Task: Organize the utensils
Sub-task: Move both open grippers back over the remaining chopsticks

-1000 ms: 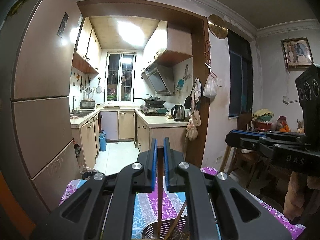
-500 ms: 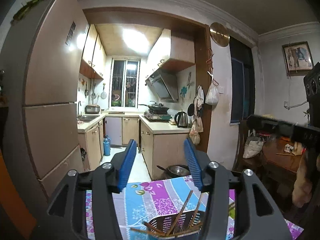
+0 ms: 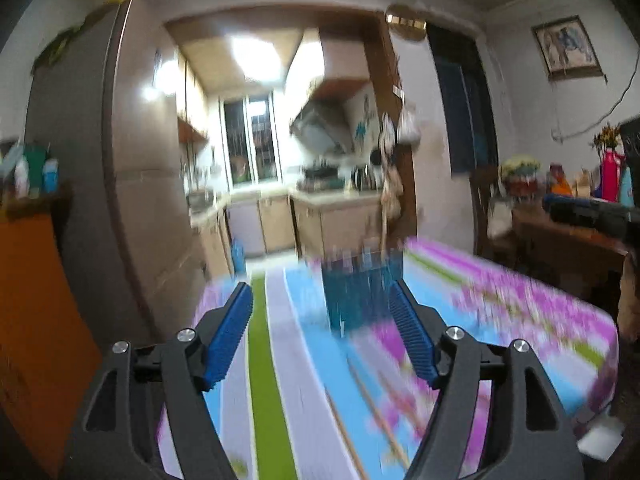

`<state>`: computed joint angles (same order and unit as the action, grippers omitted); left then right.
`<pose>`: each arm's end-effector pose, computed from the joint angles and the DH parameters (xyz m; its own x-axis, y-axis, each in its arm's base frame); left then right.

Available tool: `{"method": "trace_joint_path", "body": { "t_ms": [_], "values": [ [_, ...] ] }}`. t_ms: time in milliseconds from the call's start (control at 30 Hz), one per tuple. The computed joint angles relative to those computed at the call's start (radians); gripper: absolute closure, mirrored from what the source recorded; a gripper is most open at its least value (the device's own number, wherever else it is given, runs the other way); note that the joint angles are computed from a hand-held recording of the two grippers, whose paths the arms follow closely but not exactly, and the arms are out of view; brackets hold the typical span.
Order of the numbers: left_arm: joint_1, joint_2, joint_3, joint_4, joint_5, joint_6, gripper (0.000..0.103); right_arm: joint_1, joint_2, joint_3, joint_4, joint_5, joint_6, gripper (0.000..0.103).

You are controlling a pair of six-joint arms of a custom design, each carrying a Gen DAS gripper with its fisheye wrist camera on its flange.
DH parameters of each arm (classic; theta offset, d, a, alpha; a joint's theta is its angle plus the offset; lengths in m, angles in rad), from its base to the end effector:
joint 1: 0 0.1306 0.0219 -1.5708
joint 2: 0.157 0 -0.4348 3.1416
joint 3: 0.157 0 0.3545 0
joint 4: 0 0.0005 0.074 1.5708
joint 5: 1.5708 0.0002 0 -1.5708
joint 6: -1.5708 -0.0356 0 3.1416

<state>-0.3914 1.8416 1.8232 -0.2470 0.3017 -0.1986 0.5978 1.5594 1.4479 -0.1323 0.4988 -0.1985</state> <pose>0.6067 -0.2624 0.4912 -0.1135 0.2507 -0.9614 0.6648 0.7383 0.1140 0.4557 0.2891 0.4958 -0.2174 0.0615 -0.9741 -0.0690 0.9946 0.0782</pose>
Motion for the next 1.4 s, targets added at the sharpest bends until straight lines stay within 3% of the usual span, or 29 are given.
{"method": "trace_joint_path", "body": {
  "t_ms": [167,267,600,767,933,1167,1400],
  "values": [
    [0.027,-0.028,-0.207,0.009,-0.025,0.062,0.035,0.095,0.073,-0.108,-0.005,0.065,-0.203,0.067],
    [0.031,-0.03,-0.275,0.026,-0.019,0.078,0.036,0.138,0.128,-0.096,-0.028,0.089,-0.246,0.071],
    [0.026,-0.059,-0.431,0.136,0.018,0.012,0.037,0.187,0.261,-0.003,-0.107,0.148,-0.298,0.079],
    [0.02,-0.065,-0.468,0.142,0.029,-0.023,0.052,0.19,0.284,0.008,-0.121,0.183,-0.314,0.086],
    [0.017,-0.063,-0.485,0.161,0.036,-0.036,0.06,0.191,0.299,0.031,-0.136,0.207,-0.315,0.092],
    [0.008,-0.053,-0.492,0.18,0.04,-0.03,0.077,0.179,0.281,0.013,-0.143,0.247,-0.341,0.094],
    [0.001,-0.049,-0.502,0.216,0.031,-0.009,0.078,0.173,0.283,-0.008,-0.098,0.222,-0.348,0.093]
  ]
}}
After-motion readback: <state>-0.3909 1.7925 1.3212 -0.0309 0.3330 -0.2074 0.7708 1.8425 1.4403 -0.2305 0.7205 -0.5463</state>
